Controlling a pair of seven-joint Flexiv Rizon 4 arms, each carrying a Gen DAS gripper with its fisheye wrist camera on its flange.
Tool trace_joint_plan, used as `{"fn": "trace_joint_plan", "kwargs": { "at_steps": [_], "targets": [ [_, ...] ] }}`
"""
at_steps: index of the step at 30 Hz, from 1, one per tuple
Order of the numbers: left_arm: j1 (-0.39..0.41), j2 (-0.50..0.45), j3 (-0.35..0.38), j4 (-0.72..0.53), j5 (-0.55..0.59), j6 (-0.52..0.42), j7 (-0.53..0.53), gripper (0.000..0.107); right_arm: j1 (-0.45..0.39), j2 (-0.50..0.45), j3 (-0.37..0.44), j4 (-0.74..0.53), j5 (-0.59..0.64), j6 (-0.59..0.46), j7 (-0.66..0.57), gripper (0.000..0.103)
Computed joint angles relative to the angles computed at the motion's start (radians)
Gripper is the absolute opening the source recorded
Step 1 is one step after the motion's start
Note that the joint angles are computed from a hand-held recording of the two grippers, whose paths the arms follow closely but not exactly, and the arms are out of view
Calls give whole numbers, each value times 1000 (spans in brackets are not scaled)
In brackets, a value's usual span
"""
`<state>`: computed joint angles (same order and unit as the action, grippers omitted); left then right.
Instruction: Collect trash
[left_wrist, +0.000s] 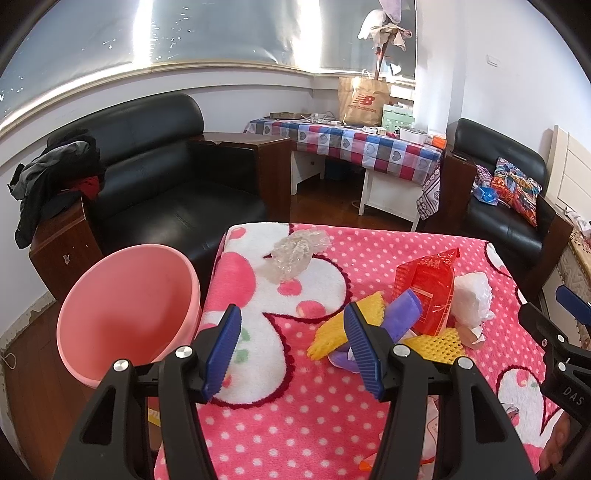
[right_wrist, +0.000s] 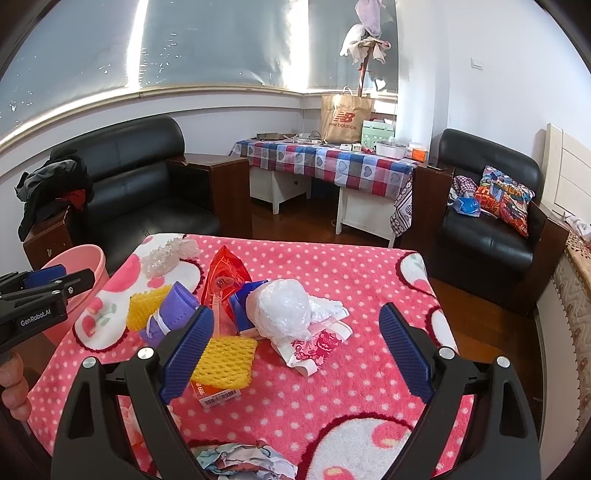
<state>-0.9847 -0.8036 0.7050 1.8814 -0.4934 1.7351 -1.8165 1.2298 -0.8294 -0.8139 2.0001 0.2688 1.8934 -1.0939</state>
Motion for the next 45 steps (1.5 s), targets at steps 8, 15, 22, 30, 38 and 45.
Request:
{"fn": "trace_joint_plan", "kwargs": {
  "at_steps": [8, 15, 22, 30, 38, 45],
  "targets": [
    [71, 38, -95, 24, 15, 63, 54, 58, -15, 8, 11, 10, 2, 5, -7, 91],
    [277, 118, -342, 79, 58, 141, 159, 58, -88, 47, 92, 15, -26, -4, -23, 91],
    [415, 124, -517, 73, 107, 162, 287, 53, -190, 75, 209, 10, -57, 14, -37, 91],
    [461, 63, -565, -36, 135, 75, 375, 46, -257, 96, 290, 1, -59, 40, -95, 91],
    [533, 35, -618, -102, 192, -3, 358, 10, -488, 140, 519, -53, -155, 27, -121, 76],
    [556, 62, -641, -67, 215, 47, 301, 7, -654, 128, 670, -119, -272, -12, -123, 63]
  ]
}}
